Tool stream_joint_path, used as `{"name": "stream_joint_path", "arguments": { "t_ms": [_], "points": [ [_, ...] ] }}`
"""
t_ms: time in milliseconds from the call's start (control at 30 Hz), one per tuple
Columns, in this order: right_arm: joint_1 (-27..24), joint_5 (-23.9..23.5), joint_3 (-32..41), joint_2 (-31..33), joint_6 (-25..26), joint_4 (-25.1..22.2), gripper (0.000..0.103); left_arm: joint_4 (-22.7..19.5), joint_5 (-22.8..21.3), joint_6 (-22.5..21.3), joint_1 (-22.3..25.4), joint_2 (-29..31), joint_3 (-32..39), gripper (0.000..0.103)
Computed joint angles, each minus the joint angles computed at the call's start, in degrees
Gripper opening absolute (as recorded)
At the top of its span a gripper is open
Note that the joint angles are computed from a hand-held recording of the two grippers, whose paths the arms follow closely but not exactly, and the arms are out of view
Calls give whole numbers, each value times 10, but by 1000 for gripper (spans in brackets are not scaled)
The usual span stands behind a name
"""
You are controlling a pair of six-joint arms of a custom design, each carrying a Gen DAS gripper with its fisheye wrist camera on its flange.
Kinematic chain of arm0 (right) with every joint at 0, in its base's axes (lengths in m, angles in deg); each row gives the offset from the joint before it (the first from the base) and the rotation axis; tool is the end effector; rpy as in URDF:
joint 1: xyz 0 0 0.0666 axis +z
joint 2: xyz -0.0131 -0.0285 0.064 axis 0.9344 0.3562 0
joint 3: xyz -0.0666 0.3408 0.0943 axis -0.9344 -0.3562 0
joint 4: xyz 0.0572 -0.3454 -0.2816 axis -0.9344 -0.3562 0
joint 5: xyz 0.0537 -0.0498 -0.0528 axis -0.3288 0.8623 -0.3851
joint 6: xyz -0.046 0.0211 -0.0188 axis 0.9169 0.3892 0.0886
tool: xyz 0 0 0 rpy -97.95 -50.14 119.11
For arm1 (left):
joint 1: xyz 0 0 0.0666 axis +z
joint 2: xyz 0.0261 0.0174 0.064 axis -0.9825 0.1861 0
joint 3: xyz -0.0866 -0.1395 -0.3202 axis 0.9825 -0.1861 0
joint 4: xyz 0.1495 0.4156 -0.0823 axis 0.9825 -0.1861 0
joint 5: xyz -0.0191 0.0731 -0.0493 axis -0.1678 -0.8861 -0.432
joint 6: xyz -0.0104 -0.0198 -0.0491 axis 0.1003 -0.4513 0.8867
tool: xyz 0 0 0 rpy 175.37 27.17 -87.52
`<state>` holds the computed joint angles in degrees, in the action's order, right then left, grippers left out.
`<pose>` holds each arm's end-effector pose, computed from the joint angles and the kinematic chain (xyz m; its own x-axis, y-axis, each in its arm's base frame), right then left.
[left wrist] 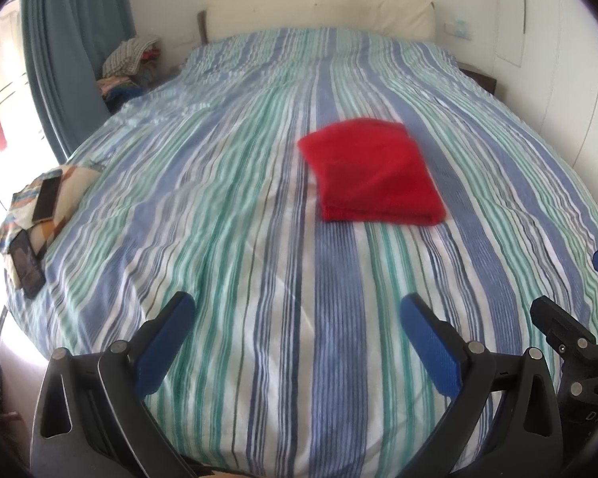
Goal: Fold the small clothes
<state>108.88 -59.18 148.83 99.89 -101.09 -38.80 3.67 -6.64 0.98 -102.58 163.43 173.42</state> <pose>0.5241 0.4155 0.4358 -0.7585 -0.0800 -0.6468 -0.0508 0.9967 -0.0637 0.5453 -0.2239 0.3920 -0.7394 0.0861 -0.6677 0.0425 0.9958 0.0813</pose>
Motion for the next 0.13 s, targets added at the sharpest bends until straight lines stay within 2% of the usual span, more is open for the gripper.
{"name": "stream_joint_path", "arguments": {
  "t_ms": [133],
  "points": [
    [-1,1,-4,-2,0,3,102,-1,-6,-2,-2,-1,-1,103]
  ]
}}
